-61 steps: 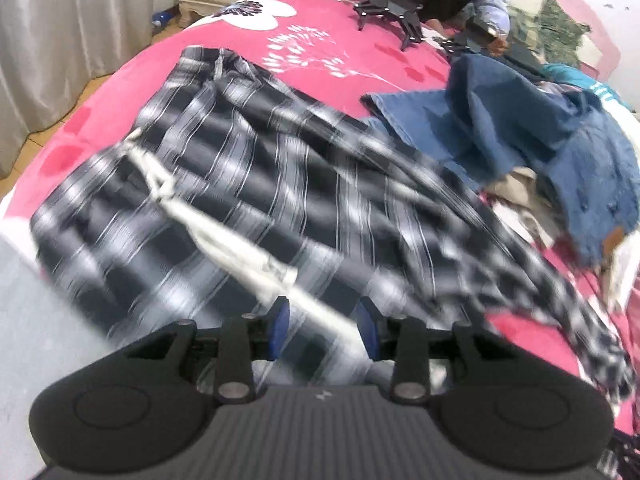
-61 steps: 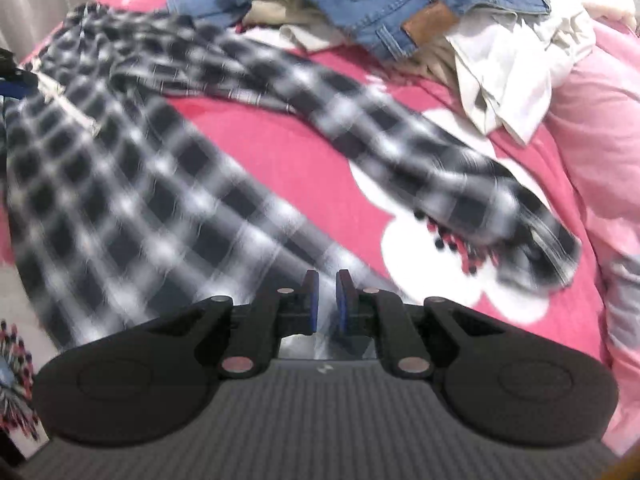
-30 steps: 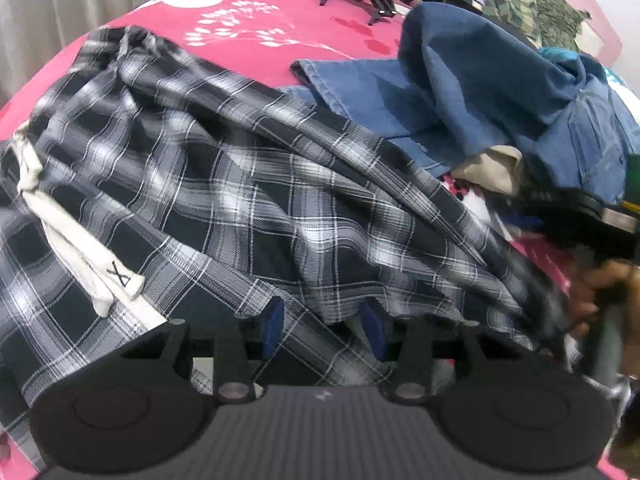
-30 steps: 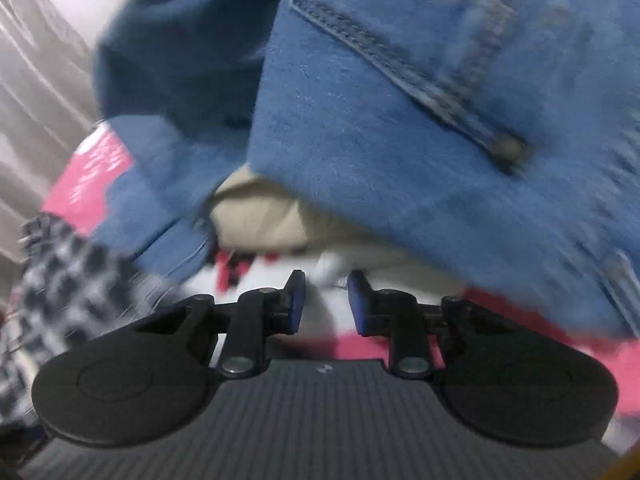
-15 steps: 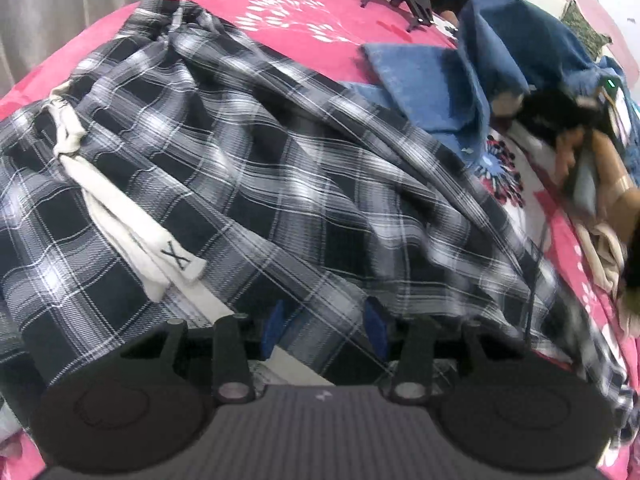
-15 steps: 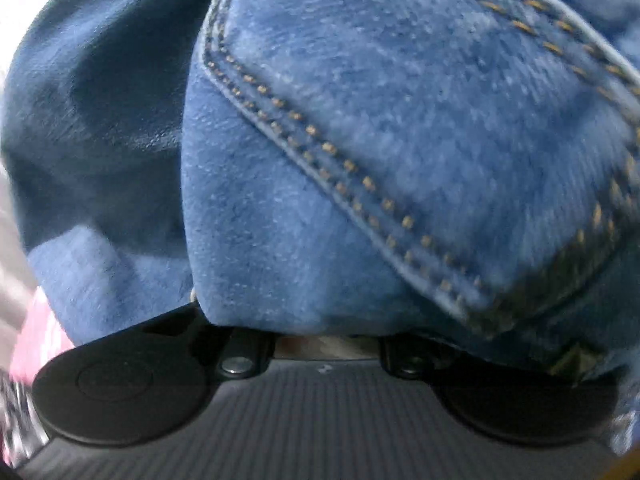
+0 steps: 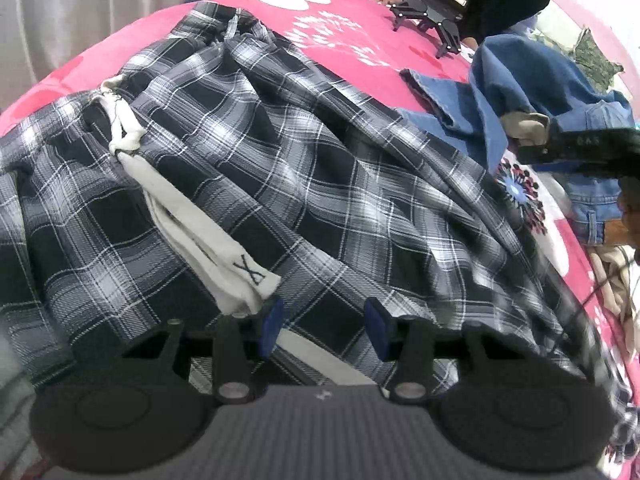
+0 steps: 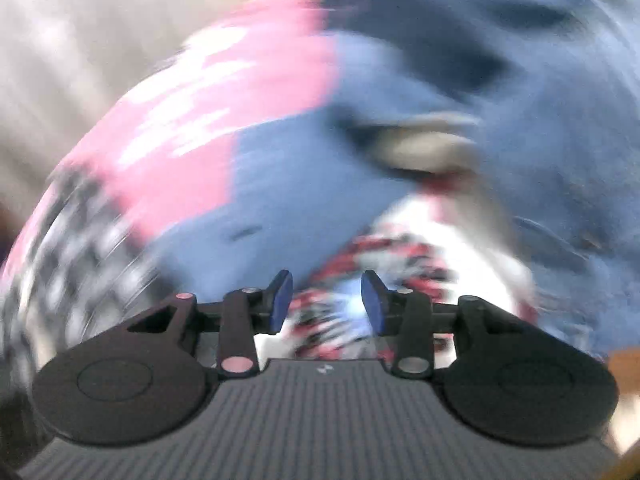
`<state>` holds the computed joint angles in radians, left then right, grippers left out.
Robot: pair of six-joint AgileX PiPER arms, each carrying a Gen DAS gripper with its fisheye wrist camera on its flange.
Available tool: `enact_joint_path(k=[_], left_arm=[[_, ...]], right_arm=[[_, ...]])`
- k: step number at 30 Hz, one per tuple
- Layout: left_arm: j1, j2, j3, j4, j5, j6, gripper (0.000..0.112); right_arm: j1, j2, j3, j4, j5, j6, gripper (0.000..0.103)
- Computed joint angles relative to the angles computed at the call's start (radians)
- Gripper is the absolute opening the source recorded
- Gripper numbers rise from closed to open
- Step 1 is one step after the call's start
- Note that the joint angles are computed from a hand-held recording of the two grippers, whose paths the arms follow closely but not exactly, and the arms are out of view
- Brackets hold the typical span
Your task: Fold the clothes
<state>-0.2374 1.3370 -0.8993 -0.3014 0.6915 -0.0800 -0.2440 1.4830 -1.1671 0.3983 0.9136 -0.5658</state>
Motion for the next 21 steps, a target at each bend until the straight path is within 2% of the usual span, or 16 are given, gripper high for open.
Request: enact_joint_path(k=[2, 4, 7, 10, 13, 15, 17, 18, 19, 21], left_arm=[[-0.009, -0.008, 0.0, 0.009, 0.004, -0.005, 0.046], [-0.01, -0.012, 0.003, 0.01, 0.002, -0.002, 0.046], [-0.003, -0.02, 0.015, -0.006, -0.006, 0.012, 0.046], [0.012, -0.043, 0.042, -0.025, -0.013, 0.049, 0.046], [0.0, -0.049, 0.047, -0.004, -0.02, 0.046, 0.046], [-0.01, -0.047, 0.047, 0.009, -0.027, 0.028, 0.046], [-0.002, -0.048, 0.049, -0.005, -0.027, 0.026, 0.046], [0.005, -0.047, 0.049, -0.019, -0.025, 0.032, 0.046], [0.013, -0.046, 0.049, -0.033, -0.022, 0.038, 0.046], [0.034, -0.04, 0.05, -0.074, -0.018, 0.064, 0.046]], right_arm=[[0.097, 0.011, 0.002, -0.055, -0.023, 0.05, 0.04], [0.14, 0.11, -0.05, -0.129, -0.064, 0.221, 0.04], [0.103, 0.271, -0.135, -0.083, -0.075, 0.353, 0.04], [0.111, 0.39, -0.243, 0.092, -0.198, 0.293, 0.037], [0.13, 0.521, -0.391, 0.289, -0.375, 0.189, 0.036], [0.119, 0.552, -0.45, 0.391, -0.444, 0.202, 0.037], [0.099, 0.541, -0.475, 0.37, -0.399, 0.321, 0.043], [0.103, 0.533, -0.489, 0.309, -0.325, 0.356, 0.044], [0.107, 0.525, -0.498, 0.272, -0.245, 0.351, 0.044], [0.135, 0.452, -0.437, 0.222, -0.101, 0.232, 0.044]])
